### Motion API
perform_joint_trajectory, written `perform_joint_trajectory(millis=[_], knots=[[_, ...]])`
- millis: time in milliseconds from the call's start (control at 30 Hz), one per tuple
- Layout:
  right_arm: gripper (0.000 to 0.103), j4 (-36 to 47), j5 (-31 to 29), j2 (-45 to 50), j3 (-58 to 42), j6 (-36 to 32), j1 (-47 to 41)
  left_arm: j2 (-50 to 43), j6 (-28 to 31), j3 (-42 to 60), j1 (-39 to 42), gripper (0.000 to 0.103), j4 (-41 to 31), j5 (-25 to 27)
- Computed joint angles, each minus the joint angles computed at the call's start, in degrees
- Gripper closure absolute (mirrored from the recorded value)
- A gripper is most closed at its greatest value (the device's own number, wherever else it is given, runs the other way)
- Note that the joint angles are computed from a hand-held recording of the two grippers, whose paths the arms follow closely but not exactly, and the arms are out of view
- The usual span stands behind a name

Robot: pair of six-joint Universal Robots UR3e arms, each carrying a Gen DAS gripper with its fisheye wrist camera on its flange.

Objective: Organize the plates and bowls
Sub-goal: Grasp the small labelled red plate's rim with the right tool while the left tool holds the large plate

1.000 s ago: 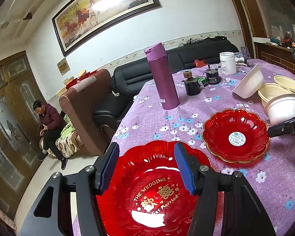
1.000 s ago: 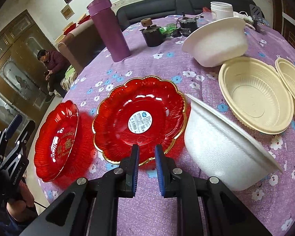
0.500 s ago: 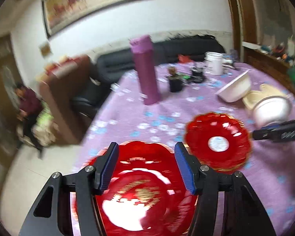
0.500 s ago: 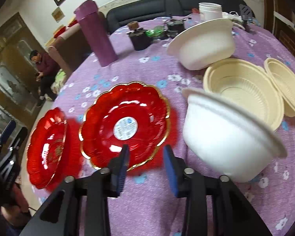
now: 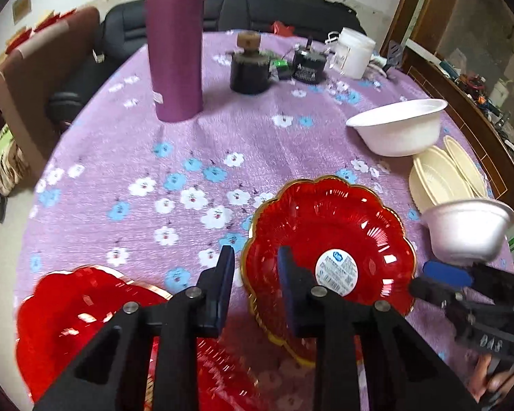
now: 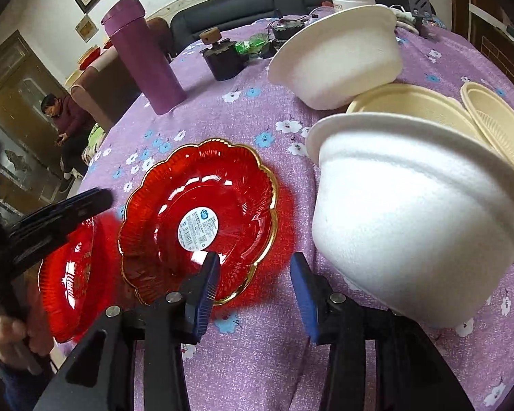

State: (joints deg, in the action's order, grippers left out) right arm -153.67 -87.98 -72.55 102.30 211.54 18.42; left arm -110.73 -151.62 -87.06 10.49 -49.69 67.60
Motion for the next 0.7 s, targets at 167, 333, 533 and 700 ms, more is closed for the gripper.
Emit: perform_joint_trajectory(millis=[167,333,533,700], knots=[[0.063,-1.77,0.66,1.27,0.58,-0.14,0.19,-3.98,-1.64,3.4,-2.75,0.079,-0.89,2.92],[0.077,-1.88,-2.83,2.53,-0.55,-0.96,1.95,-0.95,-0.41,-1.79,-3.49,0.079,3.99,4.59],[0.078,0.83,-11.14,-0.01,-1.09,-2.24,6.34,10.82,2.58,-16.38,-2.7,0.079,12.36,3.99],[0.078,5.84,-21.58,-1.61,-2.34,-4.73,12.52,22.59,5.34,-33.11,-1.64,0.078,23.37,3.17]])
